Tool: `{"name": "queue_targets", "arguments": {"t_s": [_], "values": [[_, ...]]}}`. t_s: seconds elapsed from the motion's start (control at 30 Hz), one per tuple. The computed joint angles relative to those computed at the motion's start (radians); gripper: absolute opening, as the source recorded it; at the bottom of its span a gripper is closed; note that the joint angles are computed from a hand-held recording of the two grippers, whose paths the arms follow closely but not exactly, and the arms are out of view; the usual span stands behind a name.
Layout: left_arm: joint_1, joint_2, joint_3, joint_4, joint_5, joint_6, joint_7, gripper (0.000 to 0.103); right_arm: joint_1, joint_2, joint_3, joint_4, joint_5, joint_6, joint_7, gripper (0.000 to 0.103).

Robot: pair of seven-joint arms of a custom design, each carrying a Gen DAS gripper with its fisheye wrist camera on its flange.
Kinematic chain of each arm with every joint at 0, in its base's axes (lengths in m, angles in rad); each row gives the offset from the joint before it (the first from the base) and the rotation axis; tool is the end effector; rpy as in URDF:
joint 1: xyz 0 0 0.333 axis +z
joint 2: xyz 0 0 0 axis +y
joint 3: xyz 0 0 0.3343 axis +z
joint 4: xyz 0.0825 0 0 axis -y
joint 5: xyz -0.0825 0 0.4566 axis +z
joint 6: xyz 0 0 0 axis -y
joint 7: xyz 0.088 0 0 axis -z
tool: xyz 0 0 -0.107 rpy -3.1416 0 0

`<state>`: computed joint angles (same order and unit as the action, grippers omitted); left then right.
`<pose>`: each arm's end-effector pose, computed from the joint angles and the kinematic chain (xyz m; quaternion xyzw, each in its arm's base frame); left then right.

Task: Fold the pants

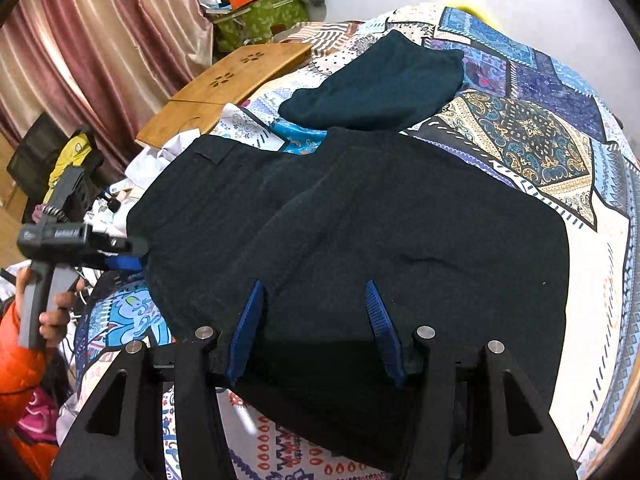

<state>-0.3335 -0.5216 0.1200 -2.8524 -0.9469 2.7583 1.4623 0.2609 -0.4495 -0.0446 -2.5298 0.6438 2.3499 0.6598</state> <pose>0.4024 -0.0592 0.3325 0.8582 -0.3913 0.3065 0.1280 0.4695 0.1120 0.4420 -0.8734 0.3909 -0.0018 0.2905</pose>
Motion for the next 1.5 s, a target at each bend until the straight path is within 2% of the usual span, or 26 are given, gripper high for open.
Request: {"name": "queue_targets", "arguments": {"t_s": [0.07,0.17,0.23,0.27,0.3,0.33,0.43,0.53,0.57,0.6,0.67,0.73,0.8,0.97,1.03,1.23,1.37,1.5], "values": [[-0.024,0.031,0.022,0.019,-0.051,0.031,0.048,0.097,0.002,0.003,-0.003,0.002,0.005,-0.002,-0.006,0.05],[-0.011,0.074,0.005,0.045,-0.066,0.064,0.065,0.091,0.002,0.008,-0.008,0.005,0.016,-0.007,-0.017,0.05],[0.053,0.089,-0.062,0.047,0.04,0.072,-0.035,0.069,0.002,0.009,-0.009,0.006,0.021,-0.009,-0.026,0.05],[0.085,0.094,-0.095,0.048,0.104,0.072,-0.094,0.061,0.001,0.009,-0.01,0.005,0.025,-0.008,-0.029,0.05],[0.133,0.088,-0.14,0.041,0.211,0.067,-0.184,0.044,0.001,0.009,-0.011,0.004,0.03,-0.008,-0.032,0.05],[0.146,0.09,-0.151,0.041,0.248,0.071,-0.211,0.035,0.001,0.011,-0.012,0.005,0.034,-0.01,-0.035,0.05],[0.154,0.064,-0.155,0.012,0.33,0.103,-0.271,0.025,-0.001,0.01,-0.012,0.004,0.043,-0.013,-0.037,0.05],[0.259,0.017,-0.265,0.003,0.512,0.099,-0.42,0.019,-0.005,0.01,-0.014,0.005,0.049,-0.019,-0.041,0.05],[0.294,0.001,-0.301,0.006,0.572,0.09,-0.46,0.018,-0.006,0.007,-0.013,0.003,0.049,-0.02,-0.04,0.05],[0.352,-0.015,-0.362,0.021,0.657,0.077,-0.51,0.017,-0.007,0.006,-0.014,0.002,0.05,-0.021,-0.04,0.05],[0.413,-0.052,-0.429,0.046,0.772,0.048,-0.57,0.016,-0.01,0.003,-0.017,0.001,0.053,-0.026,-0.041,0.05],[0.439,-0.073,-0.457,0.072,0.849,0.037,-0.599,0.015,-0.017,-0.002,-0.021,0.001,0.055,-0.035,-0.034,0.05],[0.487,-0.089,-0.519,0.125,0.95,0.025,-0.644,0.015,-0.027,-0.015,-0.028,-0.002,0.058,-0.046,-0.023,0.05],[0.508,-0.127,-0.572,0.207,1.112,0.042,-0.685,0.015,-0.061,-0.042,-0.059,-0.007,0.078,-0.042,-0.014,0.05],[0.535,-0.105,-0.614,0.267,1.182,0.064,-0.714,0.015,-0.086,-0.051,-0.069,-0.011,0.072,-0.03,-0.006,0.05],[0.515,0.013,-0.641,0.42,1.309,0.142,-0.74,0.015,-0.157,-0.068,-0.092,-0.033,0.024,0.006,0.029,0.05],[0.465,0.126,-0.641,0.52,1.371,0.164,-0.739,0.015,-0.19,-0.081,-0.119,-0.044,0.021,0.003,0.032,0.05],[0.389,0.276,-0.627,0.62,1.417,0.179,-0.723,0.015,-0.216,-0.101,-0.141,-0.053,0.03,-0.006,0.026,0.05]]}}
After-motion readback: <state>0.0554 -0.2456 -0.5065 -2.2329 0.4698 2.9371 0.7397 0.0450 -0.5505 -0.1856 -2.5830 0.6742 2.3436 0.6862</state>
